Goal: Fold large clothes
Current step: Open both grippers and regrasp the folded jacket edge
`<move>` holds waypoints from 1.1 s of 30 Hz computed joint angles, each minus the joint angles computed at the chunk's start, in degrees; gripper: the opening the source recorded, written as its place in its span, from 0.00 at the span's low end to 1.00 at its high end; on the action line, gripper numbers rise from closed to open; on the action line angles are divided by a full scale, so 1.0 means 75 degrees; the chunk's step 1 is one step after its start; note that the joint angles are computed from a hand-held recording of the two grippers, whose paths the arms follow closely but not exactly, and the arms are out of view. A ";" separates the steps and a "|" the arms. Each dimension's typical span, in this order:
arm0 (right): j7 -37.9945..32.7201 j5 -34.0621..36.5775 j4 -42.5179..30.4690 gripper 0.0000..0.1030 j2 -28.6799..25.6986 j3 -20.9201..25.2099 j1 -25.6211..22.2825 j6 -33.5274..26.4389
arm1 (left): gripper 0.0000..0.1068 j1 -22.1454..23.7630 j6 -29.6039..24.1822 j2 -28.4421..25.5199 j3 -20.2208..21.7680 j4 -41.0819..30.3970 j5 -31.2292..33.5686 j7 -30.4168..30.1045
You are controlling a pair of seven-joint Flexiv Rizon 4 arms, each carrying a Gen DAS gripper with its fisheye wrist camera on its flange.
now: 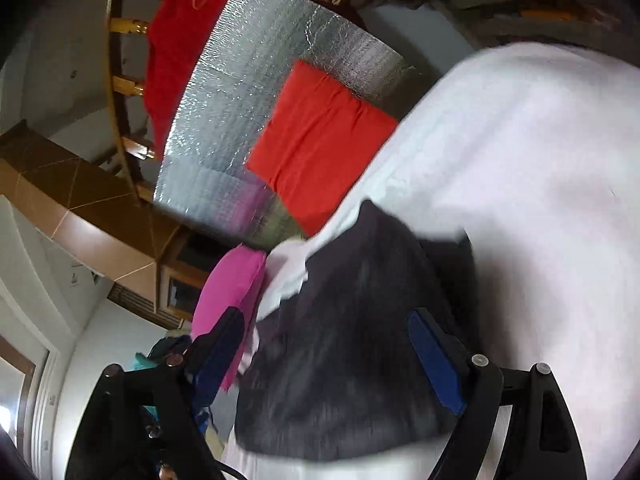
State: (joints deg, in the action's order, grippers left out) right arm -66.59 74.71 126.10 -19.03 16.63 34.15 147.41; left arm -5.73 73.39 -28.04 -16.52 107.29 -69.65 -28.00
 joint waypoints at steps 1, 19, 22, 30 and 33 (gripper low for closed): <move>0.0151 0.0162 -0.0017 0.85 -0.0142 0.0157 0.0210 0.0213 | 0.70 -0.0080 0.0205 0.0267 0.0043 0.0540 -0.0125 0.0235; 0.4227 -0.1578 0.0327 0.86 -0.2164 -0.0378 0.0300 0.0278 | 0.73 0.0370 -0.1147 -0.1044 0.0052 -0.0261 -0.0722 -0.1708; 0.3899 -0.1536 0.0227 0.86 -0.2160 -0.0726 0.0351 -0.0016 | 0.74 0.0424 -0.1307 -0.1318 -0.0028 -0.0510 -0.0650 -0.1823; 0.1263 -0.0325 -0.0436 0.46 -0.1674 -0.1258 0.0452 -0.1123 | 0.47 0.0291 -0.0902 -0.1462 -0.0203 -0.0707 -0.1471 -0.1045; -0.0991 0.1075 -0.1219 0.40 -0.1297 -0.1421 0.0448 -0.1460 | 0.35 0.0102 -0.0576 -0.1308 -0.0169 -0.0661 -0.1680 -0.0594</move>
State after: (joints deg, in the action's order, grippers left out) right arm -74.02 82.77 116.96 -28.75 5.97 37.50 136.47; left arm -4.96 69.07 -37.85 -17.79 102.33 -82.25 -32.46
